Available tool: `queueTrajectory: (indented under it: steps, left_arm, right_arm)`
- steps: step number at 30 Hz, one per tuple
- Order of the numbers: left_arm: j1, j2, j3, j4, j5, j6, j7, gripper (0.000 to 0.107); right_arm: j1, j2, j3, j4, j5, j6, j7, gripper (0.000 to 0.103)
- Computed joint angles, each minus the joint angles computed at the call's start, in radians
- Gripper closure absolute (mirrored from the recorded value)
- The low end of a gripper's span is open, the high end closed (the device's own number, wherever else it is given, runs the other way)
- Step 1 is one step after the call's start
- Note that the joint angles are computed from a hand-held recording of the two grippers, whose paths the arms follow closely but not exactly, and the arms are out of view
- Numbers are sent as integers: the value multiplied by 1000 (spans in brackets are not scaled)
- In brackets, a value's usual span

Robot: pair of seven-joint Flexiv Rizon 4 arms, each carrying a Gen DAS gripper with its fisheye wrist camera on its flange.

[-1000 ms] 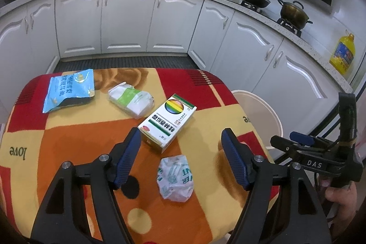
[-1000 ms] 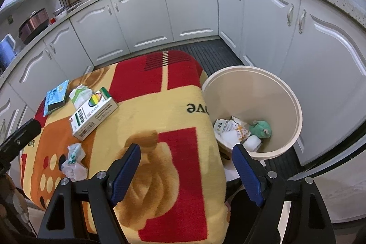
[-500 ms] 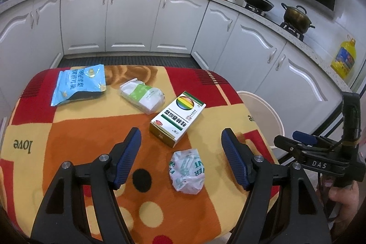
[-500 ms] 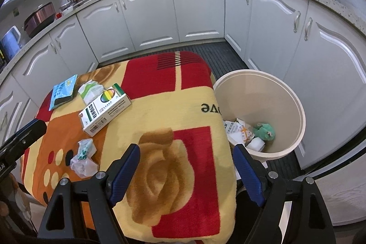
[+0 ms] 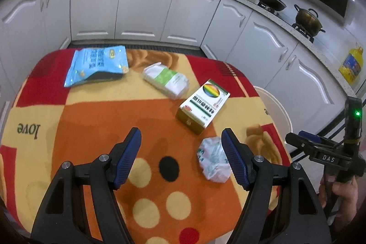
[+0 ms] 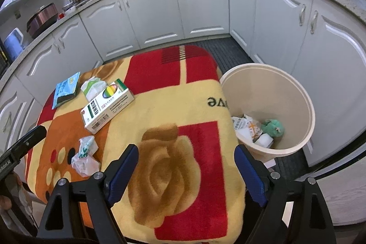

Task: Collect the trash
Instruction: 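Grasp the white plastic bag with the left tool while the right grasps the rainbow medicine box, then carry the rainbow medicine box over the cream bin with the right tool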

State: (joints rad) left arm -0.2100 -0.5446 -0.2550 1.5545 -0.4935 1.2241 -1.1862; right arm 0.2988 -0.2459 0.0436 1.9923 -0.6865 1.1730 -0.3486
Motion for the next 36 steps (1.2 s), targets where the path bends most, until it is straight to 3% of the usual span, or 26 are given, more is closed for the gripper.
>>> queueTrajectory:
  steps: [8, 15, 16, 19, 25, 26, 29, 32, 36]
  left_arm:
    - [-14, -8, -26, -2, 0, -56, 59, 35]
    - [-107, -99, 61, -119, 131, -126, -19, 35]
    - [-108, -115, 60, -134, 133, -129, -32, 37]
    - [-75, -131, 18, -136, 94, -134, -21, 70]
    - [-23, -102, -8, -93, 34, -85, 1, 76]
    - [-16, -93, -5, -86, 30, -76, 3, 76]
    - [-13, -75, 22, -75, 45, -43, -5, 76]
    - [-2, -63, 35, -66, 55, -28, -12, 76]
    - [11, -54, 43, -49, 62, -10, -22, 76]
  right_arm:
    - [5, -51, 8, -32, 66, 40, -77, 19]
    - [6, -77, 0, -55, 130, 60, -119, 19]
    - [4, -83, 3, -65, 144, 63, -131, 19]
    - [1, -103, 15, -97, 186, 66, -182, 19]
    - [-23, -203, 81, -235, 352, 69, -351, 19]
    - [-5, -221, 64, -265, 346, 37, -357, 23]
    - [29, -286, 36, -373, 324, -91, -406, 49]
    - [39, -357, 24, -482, 338, -171, -448, 52]
    - [46, -415, -3, -578, 349, -178, -439, 51]
